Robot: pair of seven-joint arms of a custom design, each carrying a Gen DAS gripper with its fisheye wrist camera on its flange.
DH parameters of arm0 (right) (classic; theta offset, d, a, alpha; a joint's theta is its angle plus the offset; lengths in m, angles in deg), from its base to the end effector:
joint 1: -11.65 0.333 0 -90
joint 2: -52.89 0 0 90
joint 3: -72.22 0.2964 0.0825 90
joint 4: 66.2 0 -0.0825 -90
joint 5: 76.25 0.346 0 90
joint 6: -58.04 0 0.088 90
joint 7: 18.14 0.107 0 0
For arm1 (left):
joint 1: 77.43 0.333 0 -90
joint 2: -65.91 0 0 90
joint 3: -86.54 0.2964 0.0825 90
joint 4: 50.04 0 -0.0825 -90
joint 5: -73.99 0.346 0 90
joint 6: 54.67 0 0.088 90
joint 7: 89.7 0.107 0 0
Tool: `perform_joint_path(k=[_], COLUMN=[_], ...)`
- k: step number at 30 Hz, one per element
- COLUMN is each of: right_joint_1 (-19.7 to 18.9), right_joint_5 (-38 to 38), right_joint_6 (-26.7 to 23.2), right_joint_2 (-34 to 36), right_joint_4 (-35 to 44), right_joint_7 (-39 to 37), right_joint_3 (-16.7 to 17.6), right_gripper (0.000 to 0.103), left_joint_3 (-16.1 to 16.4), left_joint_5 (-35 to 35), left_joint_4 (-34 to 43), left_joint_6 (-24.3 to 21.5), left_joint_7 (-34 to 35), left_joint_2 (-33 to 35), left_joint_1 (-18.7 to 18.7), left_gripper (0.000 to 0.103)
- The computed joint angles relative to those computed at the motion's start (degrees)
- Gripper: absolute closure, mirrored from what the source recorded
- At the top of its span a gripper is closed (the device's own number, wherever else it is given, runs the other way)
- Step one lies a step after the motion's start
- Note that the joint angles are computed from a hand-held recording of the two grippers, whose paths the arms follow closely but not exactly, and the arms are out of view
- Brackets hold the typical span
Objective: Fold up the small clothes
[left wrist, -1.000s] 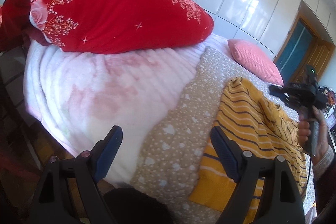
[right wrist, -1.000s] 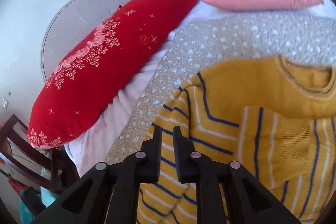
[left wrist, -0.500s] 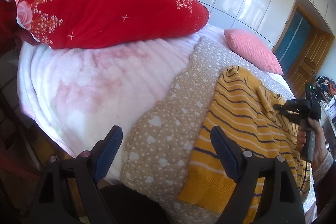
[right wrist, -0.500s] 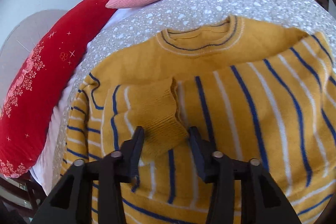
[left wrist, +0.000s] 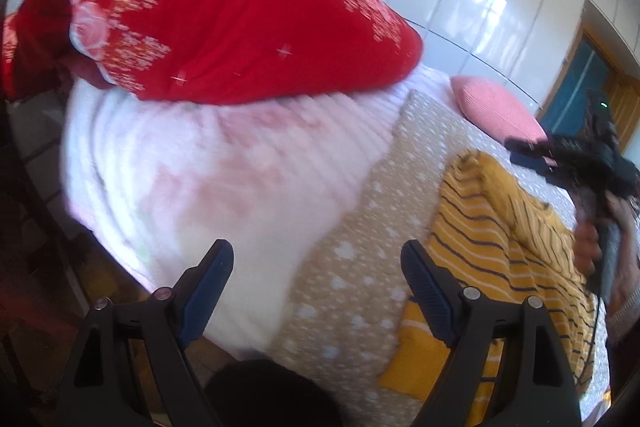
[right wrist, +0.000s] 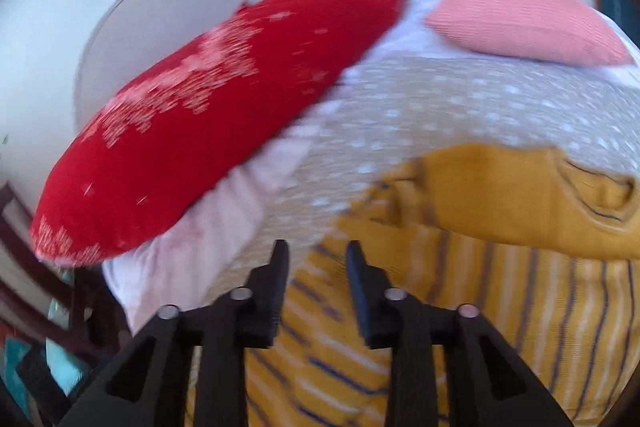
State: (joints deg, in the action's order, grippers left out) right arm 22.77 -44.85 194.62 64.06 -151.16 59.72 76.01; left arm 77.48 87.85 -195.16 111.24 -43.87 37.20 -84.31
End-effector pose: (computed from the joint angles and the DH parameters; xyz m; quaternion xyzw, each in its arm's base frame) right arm 0.6064 0.1619 0.6303 -0.7049 0.5755 -0.0497 0.4118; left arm 0.3938 -0.1357 0.5446 -0.7206 0.5488 -0.3652 0.2149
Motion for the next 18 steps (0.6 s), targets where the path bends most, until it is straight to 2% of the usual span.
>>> perform_joint_path(k=[2,4,8,11,14,15,17,18], right_joint_1=[0.8,2.7,7.0,9.9,11.4,11.6,12.1,12.3], right_joint_5=[1.2,-0.3,-3.8,-10.0,-22.1,-25.2,-25.2,-24.2], right_joint_6=[-4.4,-6.3,-7.5,-3.3,4.2,5.0,4.6,4.0], right_joint_2=[-2.9,-6.8,-12.6,-16.3,-17.9,-17.7,-17.8,-17.4], right_joint_4=[-2.9,-7.9,-17.1,-24.7,-30.7,-31.2,-30.6,-29.5], right_joint_7=[-6.0,-10.5,-16.9,-19.5,-15.0,-12.8,-10.8,-10.0], right_joint_3=[1.7,2.5,3.6,4.9,7.0,7.3,6.6,6.2], right_gripper=[0.057,0.047,0.044,0.044,0.042,0.044,0.064,0.086], left_joint_3=[0.2,0.3,2.2,2.0,1.1,1.1,1.2,1.1], left_joint_5=[0.4,0.7,-1.1,-1.2,-0.4,-0.3,-0.4,-0.4], left_joint_4=[-0.8,-1.5,-2.4,-2.4,-2.2,-2.3,-2.5,-2.6], left_joint_6=[0.3,0.6,1.1,1.5,1.8,2.2,2.8,3.0], left_joint_7=[-0.8,-1.7,-1.4,-0.6,-0.5,-0.5,-0.6,-0.8], left_joint_2=[-0.8,-1.2,-1.0,-1.2,-1.4,-1.3,-1.4,-1.5], left_joint_1=[1.3,2.6,1.3,1.0,1.6,1.7,1.7,1.9], left_gripper=[0.018,0.018,0.018,0.018,0.018,0.018,0.018,0.018])
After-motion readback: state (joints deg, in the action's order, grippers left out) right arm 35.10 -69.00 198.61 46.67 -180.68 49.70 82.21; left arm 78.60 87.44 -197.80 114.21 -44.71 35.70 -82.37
